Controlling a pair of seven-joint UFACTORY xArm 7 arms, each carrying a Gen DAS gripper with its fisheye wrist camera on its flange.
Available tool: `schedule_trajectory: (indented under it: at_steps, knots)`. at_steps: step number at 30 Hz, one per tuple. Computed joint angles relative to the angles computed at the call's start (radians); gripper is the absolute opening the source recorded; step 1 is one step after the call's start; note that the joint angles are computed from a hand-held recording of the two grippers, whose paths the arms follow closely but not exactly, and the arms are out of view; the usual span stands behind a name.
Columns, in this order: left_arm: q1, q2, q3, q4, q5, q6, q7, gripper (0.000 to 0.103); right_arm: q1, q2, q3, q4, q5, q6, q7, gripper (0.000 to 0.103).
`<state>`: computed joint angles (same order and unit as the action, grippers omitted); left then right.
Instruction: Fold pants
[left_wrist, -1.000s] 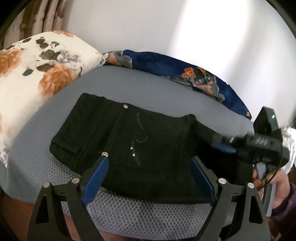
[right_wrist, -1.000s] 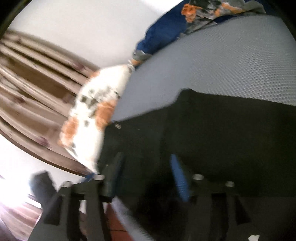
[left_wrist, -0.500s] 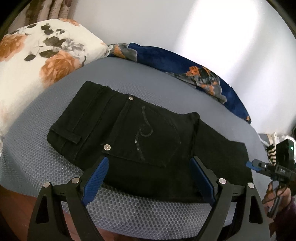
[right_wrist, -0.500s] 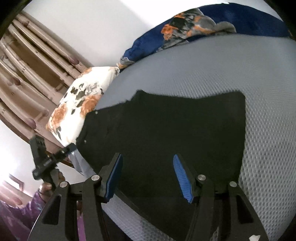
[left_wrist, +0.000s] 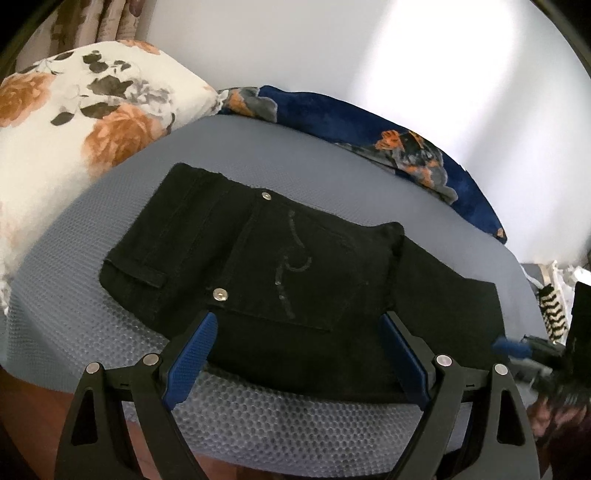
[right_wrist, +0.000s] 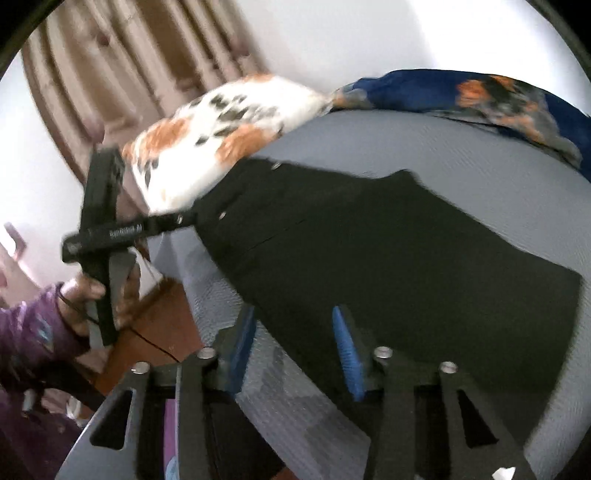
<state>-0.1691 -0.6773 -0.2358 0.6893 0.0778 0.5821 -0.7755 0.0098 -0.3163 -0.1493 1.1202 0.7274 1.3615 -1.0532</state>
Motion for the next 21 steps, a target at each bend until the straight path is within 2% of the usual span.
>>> schedule_trajectory:
  at_steps: [2, 3, 5, 8, 10, 12, 14, 16, 17, 20, 21]
  knots:
    - [0.035, -0.013, -0.021, 0.001, 0.032, 0.022, -0.024, 0.089, 0.01, 0.014, 0.022, -0.024, 0.002, -0.022, 0.03, 0.021]
    - [0.05, -0.024, -0.022, -0.003, 0.045, 0.031, -0.034, 0.089, 0.017, 0.045, 0.039, -0.015, -0.039, 0.004, 0.053, 0.019]
    - [0.067, -0.038, -0.015, -0.005, 0.056, 0.055, -0.046, 0.089, 0.02, 0.034, 0.054, -0.03, -0.071, -0.019, 0.046, 0.019]
    - [0.084, -0.071, 0.031, -0.016, 0.062, 0.076, -0.021, 0.089, 0.01, 0.063, 0.006, 0.048, 0.036, 0.036, 0.059, 0.019]
    - [0.082, -0.1, 0.084, -0.043, 0.055, 0.036, 0.031, 0.089, -0.01, 0.093, -0.01, 0.107, 0.081, 0.032, 0.058, 0.023]
    - [0.051, -0.105, 0.173, -0.065, 0.02, -0.022, 0.143, 0.089, -0.032, 0.129, -0.007, 0.149, 0.079, 0.01, 0.074, 0.029]
    - [-0.046, -0.073, 0.325, -0.058, -0.069, -0.049, 0.328, 0.089, -0.053, 0.147, 0.002, 0.16, 0.059, -0.008, 0.1, 0.03]
    - [-0.159, -0.026, 0.475, -0.02, -0.182, -0.012, 0.505, 0.089, -0.07, 0.164, 0.009, 0.165, 0.05, -0.019, 0.117, 0.033]
    - [-0.213, 0.015, 0.548, 0.019, -0.236, 0.042, 0.598, 0.089, -0.075, 0.167, 0.013, 0.162, 0.044, -0.027, 0.117, 0.037]
    - [-0.218, 0.165, 0.606, 0.138, -0.245, 0.2, 0.725, 0.089, -0.08, 0.16, 0.031, 0.128, 0.014, -0.052, 0.121, 0.038]
    - [-0.215, 0.198, 0.621, 0.161, -0.266, 0.224, 0.755, 0.089, -0.081, 0.155, 0.034, 0.114, 0.002, -0.056, 0.123, 0.038]
